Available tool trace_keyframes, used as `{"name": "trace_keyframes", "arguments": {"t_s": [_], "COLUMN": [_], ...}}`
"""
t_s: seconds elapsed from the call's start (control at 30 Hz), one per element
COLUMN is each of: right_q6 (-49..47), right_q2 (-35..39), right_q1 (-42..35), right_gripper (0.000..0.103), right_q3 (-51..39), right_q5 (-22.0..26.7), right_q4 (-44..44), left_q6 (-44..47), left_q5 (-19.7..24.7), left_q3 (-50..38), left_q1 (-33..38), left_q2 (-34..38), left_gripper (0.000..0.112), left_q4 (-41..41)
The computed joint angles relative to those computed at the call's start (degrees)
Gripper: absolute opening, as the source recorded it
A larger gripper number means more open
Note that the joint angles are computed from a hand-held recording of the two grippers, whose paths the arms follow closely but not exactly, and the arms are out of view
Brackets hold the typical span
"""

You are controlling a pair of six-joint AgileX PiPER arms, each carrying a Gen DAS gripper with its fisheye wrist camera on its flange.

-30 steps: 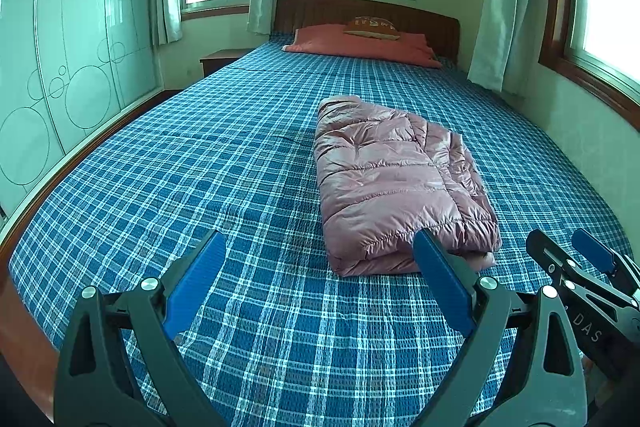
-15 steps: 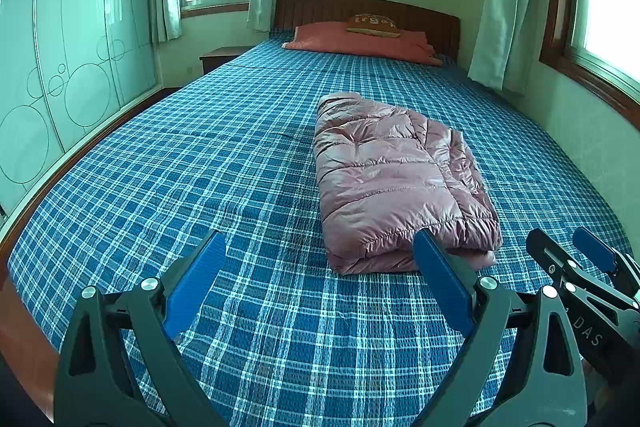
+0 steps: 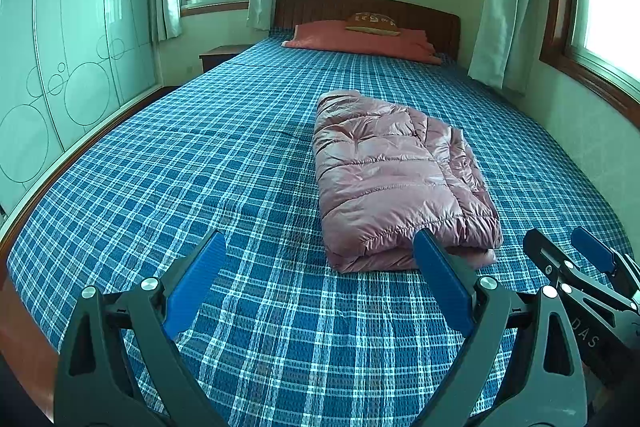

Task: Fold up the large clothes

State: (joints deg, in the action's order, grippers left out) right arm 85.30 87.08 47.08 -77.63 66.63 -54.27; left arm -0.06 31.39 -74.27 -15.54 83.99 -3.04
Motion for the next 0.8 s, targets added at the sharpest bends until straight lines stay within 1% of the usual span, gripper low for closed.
{"name": "trace_keyframes", "arguments": {"t_s": [0.37, 0.5, 0.63, 0.8], "right_q6": [-0.17, -0.23, -0.16, -0.45], "right_q2": [0.44, 0.47, 0.47, 0.47], "right_q1": [-0.31, -0.37, -0.37, -0.57], "right_gripper": [0.075, 0.075, 0.075, 0.075], "right_q3": [0.1, 0.27, 0.33, 0.38], "right_q5": [-0.5, -0.64, -0.7, -0.85], "right_q4": [0.46, 0.55, 0.52, 0.73], "left_q6": [0.01, -0.41, -2.91, -2.43], "left_q5": [-0.21, -0.92, -1.26, -1.53], "left_q3": [0.4, 0.96, 1.09, 0.69], "left_q1": [-0.03, -0.02, -0.63, -0.83], "left_q2": [-0.05, -0.3, -0.46, -0.34], "left_gripper": [0.095, 0.095, 0.095, 0.095], "left_q4": [-0.12, 0.2, 3.2, 3.42]}}
